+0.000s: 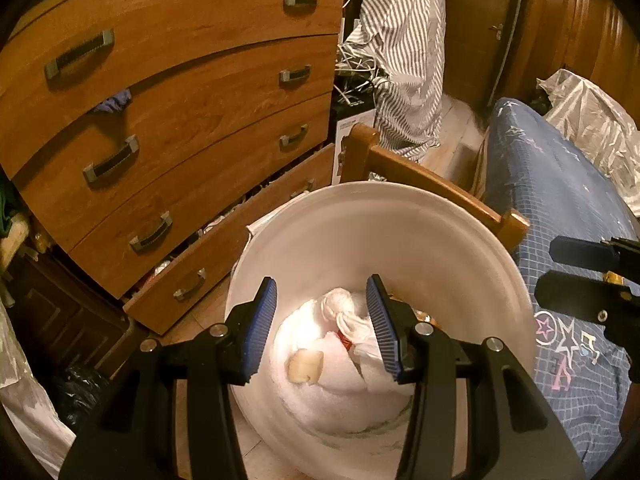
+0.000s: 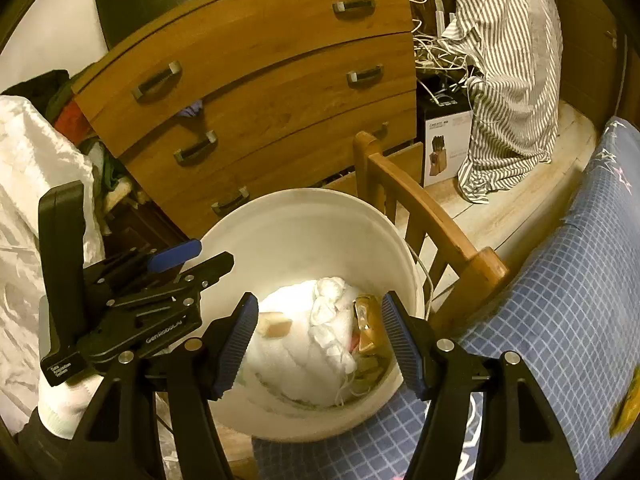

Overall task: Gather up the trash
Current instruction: 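Move both tools back over the remaining trash on the bed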

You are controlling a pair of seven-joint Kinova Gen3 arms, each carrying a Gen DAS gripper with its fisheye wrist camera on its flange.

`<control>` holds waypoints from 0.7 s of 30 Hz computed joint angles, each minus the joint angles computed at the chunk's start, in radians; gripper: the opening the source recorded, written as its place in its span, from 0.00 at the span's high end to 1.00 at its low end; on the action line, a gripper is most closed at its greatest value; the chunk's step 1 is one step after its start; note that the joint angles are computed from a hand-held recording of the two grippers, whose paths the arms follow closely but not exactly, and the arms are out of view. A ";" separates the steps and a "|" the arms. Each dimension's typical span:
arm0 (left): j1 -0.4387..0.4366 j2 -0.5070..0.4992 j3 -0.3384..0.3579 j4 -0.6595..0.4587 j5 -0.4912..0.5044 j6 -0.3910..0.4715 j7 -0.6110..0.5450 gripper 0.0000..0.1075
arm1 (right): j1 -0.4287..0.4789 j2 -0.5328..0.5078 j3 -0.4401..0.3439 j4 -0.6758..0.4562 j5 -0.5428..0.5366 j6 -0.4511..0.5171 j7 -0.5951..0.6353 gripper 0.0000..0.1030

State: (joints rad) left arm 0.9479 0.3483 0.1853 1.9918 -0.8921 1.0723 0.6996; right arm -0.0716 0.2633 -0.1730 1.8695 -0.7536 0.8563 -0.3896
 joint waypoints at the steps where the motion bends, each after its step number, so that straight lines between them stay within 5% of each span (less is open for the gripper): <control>1: 0.002 0.001 0.001 -0.005 -0.001 0.004 -0.003 0.58 | 0.012 -0.008 0.001 0.010 -0.010 0.004 0.016 0.37; 7: 0.045 0.025 0.012 -0.070 -0.012 0.052 -0.021 0.58 | 0.069 -0.081 0.143 0.094 -0.129 0.111 0.224 0.36; 16: 0.158 0.118 0.002 -0.226 -0.068 0.088 -0.055 0.58 | 0.474 -0.116 0.237 0.195 -0.191 0.343 0.590 0.28; 21: 0.212 0.203 -0.024 -0.359 -0.115 0.047 -0.134 0.53 | 0.693 0.041 0.385 0.141 -0.175 0.485 0.779 0.27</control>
